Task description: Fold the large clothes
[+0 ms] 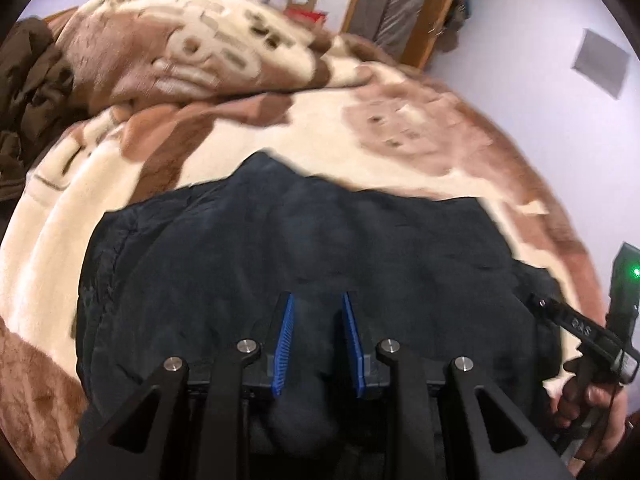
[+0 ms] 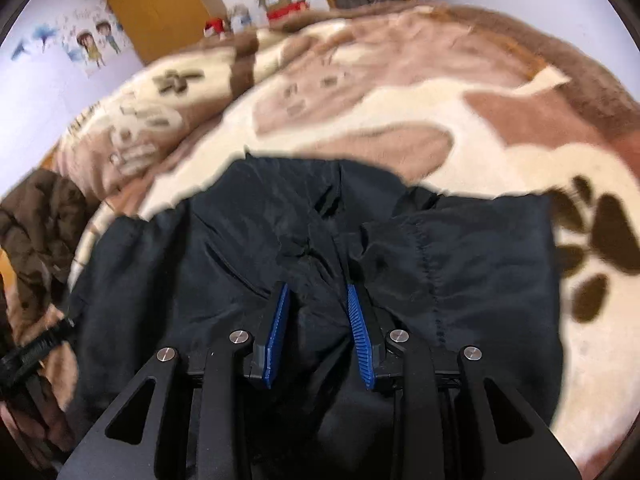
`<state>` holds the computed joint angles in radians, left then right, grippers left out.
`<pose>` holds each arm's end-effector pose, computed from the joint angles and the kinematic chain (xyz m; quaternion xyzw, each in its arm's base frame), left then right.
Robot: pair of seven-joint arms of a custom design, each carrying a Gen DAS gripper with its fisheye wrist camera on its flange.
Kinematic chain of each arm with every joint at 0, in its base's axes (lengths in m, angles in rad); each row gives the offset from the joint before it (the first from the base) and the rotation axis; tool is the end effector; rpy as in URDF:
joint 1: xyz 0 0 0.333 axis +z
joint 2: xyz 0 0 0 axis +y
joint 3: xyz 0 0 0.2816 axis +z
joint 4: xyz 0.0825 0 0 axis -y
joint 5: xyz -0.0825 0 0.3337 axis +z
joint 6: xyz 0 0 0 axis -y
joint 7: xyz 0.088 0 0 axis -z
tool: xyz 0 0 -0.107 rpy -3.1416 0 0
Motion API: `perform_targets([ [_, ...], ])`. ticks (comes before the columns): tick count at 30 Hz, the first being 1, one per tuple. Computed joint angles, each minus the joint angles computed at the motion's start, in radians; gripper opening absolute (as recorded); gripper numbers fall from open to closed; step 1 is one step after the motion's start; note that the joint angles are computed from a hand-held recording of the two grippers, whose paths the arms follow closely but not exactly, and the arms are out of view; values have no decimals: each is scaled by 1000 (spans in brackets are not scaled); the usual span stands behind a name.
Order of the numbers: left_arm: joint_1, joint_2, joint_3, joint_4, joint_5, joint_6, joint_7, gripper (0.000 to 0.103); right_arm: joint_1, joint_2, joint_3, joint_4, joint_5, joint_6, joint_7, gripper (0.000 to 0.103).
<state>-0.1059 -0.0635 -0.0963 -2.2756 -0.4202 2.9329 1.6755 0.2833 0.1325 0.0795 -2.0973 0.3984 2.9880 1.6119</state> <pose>0.5093 -0.0785 0.4590 -0.6818 0.6355 -0.3294 0.1508 0.5407 0.1743 0.4405 -0.6372 0.6721 -0.1117 0.3601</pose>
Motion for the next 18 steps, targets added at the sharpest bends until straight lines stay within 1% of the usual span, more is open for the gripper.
perform_targets([
  [1,-19,-21,-1,-14,-59,7,54,26,6,-42,-6,-54,-9,46,15,32],
  [2,-53,-40,4,-25,-143,8,132,26,11,-67,-14,-87,-29,73,40,32],
  [3,-79,-46,8,-27,-191,3,180,26,13,-89,-22,-121,-52,89,69,32],
  [4,-106,-44,6,-26,-227,-7,228,26,12,-101,-32,-148,-97,81,116,32],
  [5,-115,-32,-7,-23,-213,-11,233,27,6,-95,-36,-149,-122,38,139,32],
  [6,-110,-13,-27,-20,-147,-7,187,29,-1,-82,-34,-136,-116,-3,130,32],
  [7,-104,9,-43,-13,-86,-9,136,31,-10,-71,-28,-132,-89,-26,97,32],
  [8,-100,29,-54,-4,-38,-14,89,35,-18,-71,-18,-141,-49,-21,48,32],
  [10,-86,39,-68,-2,61,-10,-5,35,-20,-101,-18,-164,-41,-23,43,32],
  [12,-82,20,-69,1,50,-41,-8,35,-20,-143,-17,-189,-34,-29,43,32],
  [14,-85,-25,-61,-15,26,-81,16,35,-10,-210,-17,-240,26,-10,-2,32],
  [15,-89,-58,-57,-39,31,-83,18,35,-4,-237,-20,-258,49,-5,-18,32],
  [17,-102,-143,-46,-109,51,-75,1,35,19,-334,-26,-332,100,15,-45,32],
  [18,-117,-188,-30,-145,47,-76,2,35,33,-393,-29,-380,122,26,-56,32],
])
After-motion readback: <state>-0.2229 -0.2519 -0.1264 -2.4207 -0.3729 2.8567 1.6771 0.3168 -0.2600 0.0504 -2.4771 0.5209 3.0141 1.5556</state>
